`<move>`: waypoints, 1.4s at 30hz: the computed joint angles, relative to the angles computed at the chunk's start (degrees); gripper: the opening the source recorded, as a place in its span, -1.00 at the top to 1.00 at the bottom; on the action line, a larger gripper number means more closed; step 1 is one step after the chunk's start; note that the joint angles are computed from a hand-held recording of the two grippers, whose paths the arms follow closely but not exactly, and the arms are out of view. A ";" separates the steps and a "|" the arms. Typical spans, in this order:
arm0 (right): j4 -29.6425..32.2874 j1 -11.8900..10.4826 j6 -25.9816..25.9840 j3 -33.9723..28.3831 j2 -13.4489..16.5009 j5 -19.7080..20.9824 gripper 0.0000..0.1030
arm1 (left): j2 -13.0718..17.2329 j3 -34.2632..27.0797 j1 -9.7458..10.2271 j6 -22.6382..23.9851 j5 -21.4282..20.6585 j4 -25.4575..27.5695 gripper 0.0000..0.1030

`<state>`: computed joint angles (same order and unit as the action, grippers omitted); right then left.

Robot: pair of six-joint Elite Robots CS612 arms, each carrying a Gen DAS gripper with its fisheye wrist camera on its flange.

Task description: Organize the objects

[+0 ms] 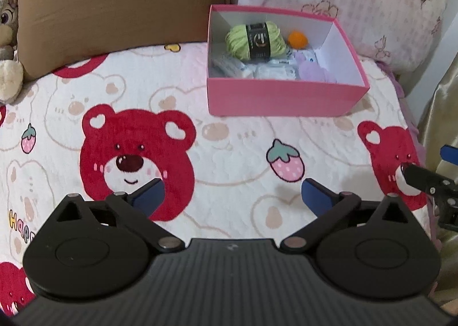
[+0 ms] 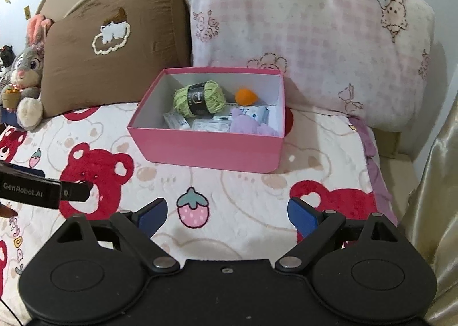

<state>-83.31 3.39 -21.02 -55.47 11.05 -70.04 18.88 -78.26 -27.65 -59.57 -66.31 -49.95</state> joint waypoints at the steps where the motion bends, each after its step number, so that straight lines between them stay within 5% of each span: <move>1: 0.12 0.01 -0.15 0.02 0.02 -0.18 -0.81 | -0.01 0.16 0.00 -0.02 -0.12 0.16 -1.00; 42: 0.33 -0.20 -3.07 -0.65 0.99 -1.80 -0.81 | -1.97 3.93 -1.26 -3.56 2.65 7.20 -1.00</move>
